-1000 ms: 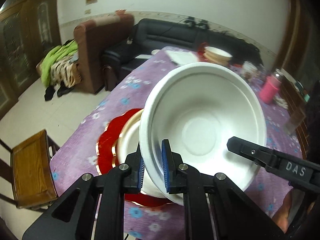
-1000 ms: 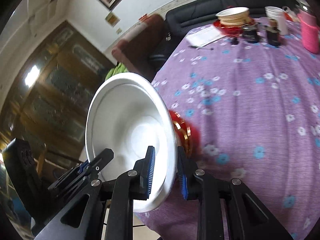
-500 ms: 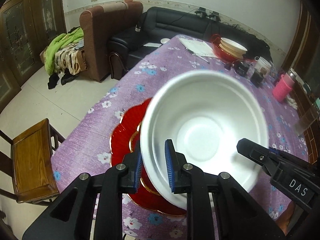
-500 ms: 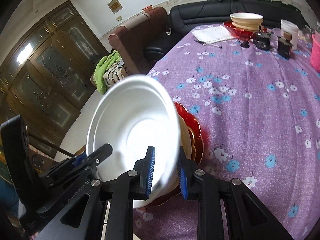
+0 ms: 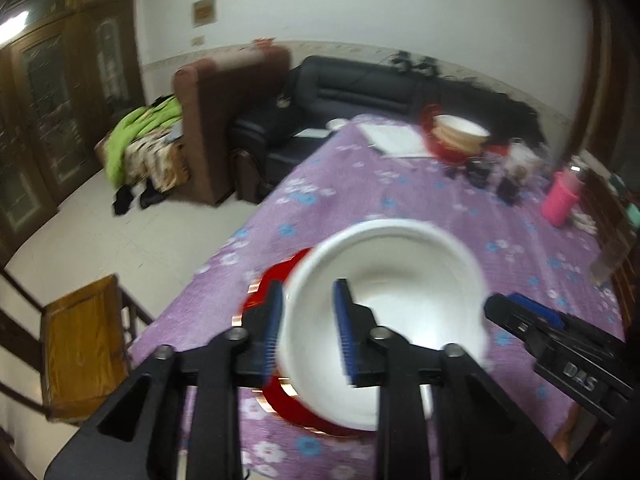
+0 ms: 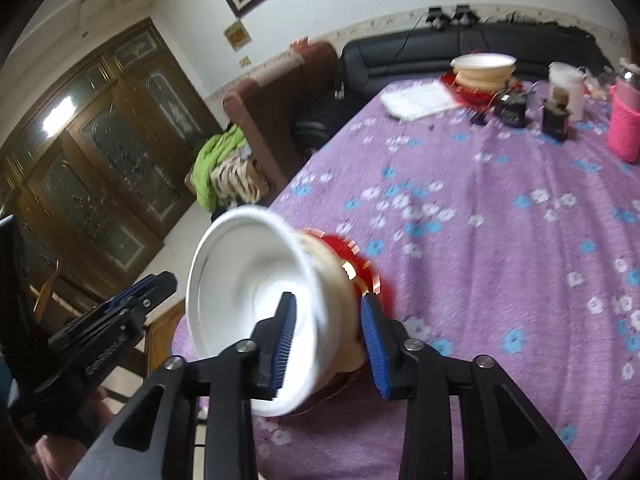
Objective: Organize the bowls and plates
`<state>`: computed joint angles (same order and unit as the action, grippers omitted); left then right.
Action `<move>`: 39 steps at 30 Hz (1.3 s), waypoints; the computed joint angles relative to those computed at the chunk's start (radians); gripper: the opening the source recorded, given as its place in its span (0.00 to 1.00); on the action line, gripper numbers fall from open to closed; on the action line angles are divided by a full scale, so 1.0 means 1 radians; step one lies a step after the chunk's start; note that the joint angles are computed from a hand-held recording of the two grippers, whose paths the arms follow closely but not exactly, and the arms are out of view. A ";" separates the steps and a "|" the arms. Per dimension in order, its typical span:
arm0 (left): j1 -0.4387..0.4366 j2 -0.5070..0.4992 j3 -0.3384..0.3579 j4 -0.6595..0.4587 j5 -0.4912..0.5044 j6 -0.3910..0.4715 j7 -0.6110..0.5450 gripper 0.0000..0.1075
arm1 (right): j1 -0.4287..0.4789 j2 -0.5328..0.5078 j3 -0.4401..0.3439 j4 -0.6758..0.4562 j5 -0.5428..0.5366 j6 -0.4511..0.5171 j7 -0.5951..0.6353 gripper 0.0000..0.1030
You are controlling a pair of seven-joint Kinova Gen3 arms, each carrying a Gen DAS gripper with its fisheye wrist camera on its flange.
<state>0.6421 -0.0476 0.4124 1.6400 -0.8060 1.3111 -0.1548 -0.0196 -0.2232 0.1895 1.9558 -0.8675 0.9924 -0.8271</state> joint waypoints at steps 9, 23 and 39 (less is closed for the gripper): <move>0.149 0.203 0.022 -0.189 -0.086 -0.114 -0.147 0.73 | 0.100 -0.042 0.112 0.076 0.045 -0.209 0.073 0.61; 0.220 0.522 -0.152 -0.368 -0.017 -0.225 -0.202 0.75 | 0.351 0.229 0.146 0.099 0.090 -0.441 0.148 0.64; 0.322 0.476 -0.331 -0.313 0.074 -0.346 -0.236 0.75 | 0.477 0.227 0.040 0.124 -0.112 -0.394 0.350 0.64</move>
